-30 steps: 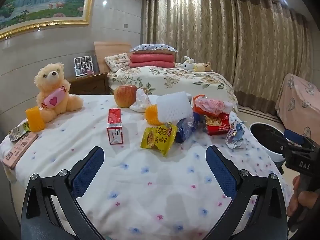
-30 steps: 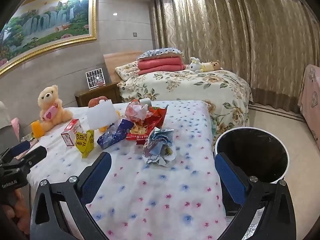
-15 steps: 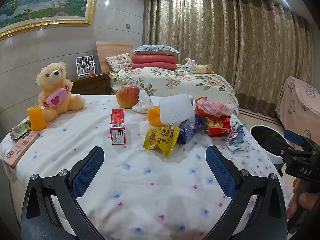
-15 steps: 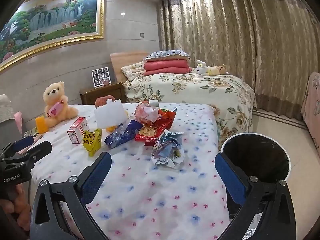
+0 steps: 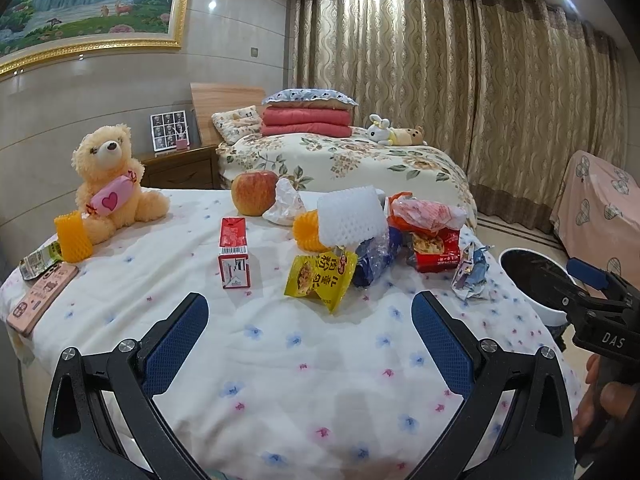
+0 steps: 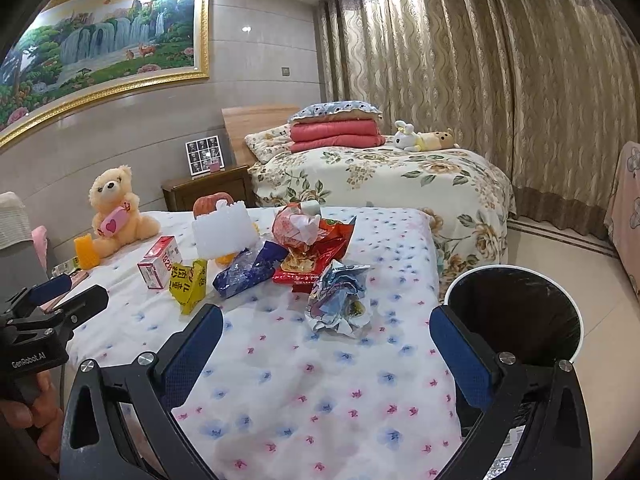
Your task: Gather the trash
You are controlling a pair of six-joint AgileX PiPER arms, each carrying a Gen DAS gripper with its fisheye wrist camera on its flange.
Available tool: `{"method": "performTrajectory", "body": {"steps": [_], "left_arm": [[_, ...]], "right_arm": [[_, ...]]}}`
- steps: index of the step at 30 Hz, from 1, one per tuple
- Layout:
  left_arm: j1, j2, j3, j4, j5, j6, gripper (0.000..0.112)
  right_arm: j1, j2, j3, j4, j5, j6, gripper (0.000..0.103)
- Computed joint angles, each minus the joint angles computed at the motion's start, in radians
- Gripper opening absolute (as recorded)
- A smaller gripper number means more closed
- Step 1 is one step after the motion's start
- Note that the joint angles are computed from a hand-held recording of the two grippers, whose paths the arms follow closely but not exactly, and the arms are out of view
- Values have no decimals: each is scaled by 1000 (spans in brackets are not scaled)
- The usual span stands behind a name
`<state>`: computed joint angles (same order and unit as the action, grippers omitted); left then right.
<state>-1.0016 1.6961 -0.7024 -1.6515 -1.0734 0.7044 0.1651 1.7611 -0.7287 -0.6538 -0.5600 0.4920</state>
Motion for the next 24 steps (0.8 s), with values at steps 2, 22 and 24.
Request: {"method": "performTrajectory", "body": {"steps": [2, 22, 24], "left_arm": [[1, -1, 1, -1, 3, 0, 103], [5, 1, 6, 4, 10, -6, 103], [5, 0, 7, 5, 11, -8, 103]], "right_arm": [[2, -1, 0, 3, 2, -3, 103], [-3, 14, -8, 1, 6, 5, 103], [-2, 14, -8, 9, 8, -2, 103]]}}
